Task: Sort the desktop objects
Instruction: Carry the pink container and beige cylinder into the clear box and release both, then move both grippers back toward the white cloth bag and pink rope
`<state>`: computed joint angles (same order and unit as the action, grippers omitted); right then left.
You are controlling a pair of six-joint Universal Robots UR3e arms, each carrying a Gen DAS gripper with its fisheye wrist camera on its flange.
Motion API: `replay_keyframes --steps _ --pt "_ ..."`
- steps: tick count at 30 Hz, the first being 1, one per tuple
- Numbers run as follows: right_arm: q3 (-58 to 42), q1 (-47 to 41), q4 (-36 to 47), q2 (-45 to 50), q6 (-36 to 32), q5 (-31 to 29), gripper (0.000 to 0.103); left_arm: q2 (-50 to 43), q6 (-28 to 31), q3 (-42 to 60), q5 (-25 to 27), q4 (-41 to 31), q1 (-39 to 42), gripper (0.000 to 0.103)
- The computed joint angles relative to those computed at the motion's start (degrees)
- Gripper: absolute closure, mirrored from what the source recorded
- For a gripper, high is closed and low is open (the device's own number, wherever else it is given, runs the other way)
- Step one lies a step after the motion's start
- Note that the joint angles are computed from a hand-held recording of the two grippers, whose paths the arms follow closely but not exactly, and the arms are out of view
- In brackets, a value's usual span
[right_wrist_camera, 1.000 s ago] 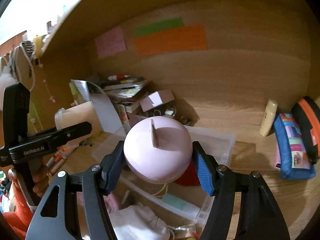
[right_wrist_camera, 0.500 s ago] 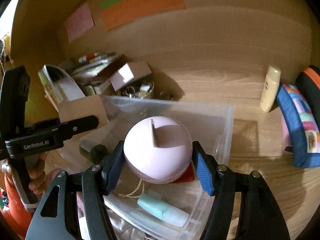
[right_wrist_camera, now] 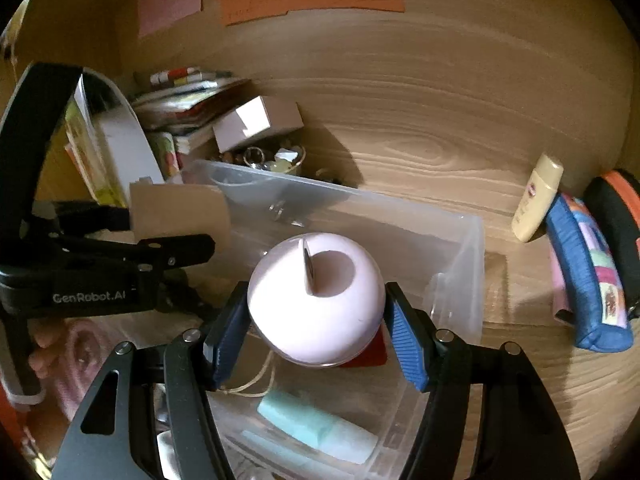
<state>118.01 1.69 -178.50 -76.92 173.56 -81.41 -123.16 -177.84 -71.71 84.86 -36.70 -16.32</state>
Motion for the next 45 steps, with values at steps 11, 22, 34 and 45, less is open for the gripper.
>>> replay_keyframes --steps 11,22,34,45 --pt "-0.02 3.04 -4.68 2.02 -0.09 -6.51 0.028 -0.25 0.69 1.37 2.43 -0.54 -1.59 0.034" --pt "2.66 4.99 -11.49 0.67 -1.07 -10.2 0.009 6.66 -0.58 -6.06 3.05 4.02 -1.01 0.031" --pt "5.09 1.13 -8.86 -4.21 0.37 -3.73 0.006 26.49 -0.61 -27.12 -0.49 12.85 6.22 0.011" --pt "12.14 1.45 -7.29 -17.43 1.14 -4.12 0.0 41.83 1.58 -43.85 -8.78 13.45 15.79 0.008"
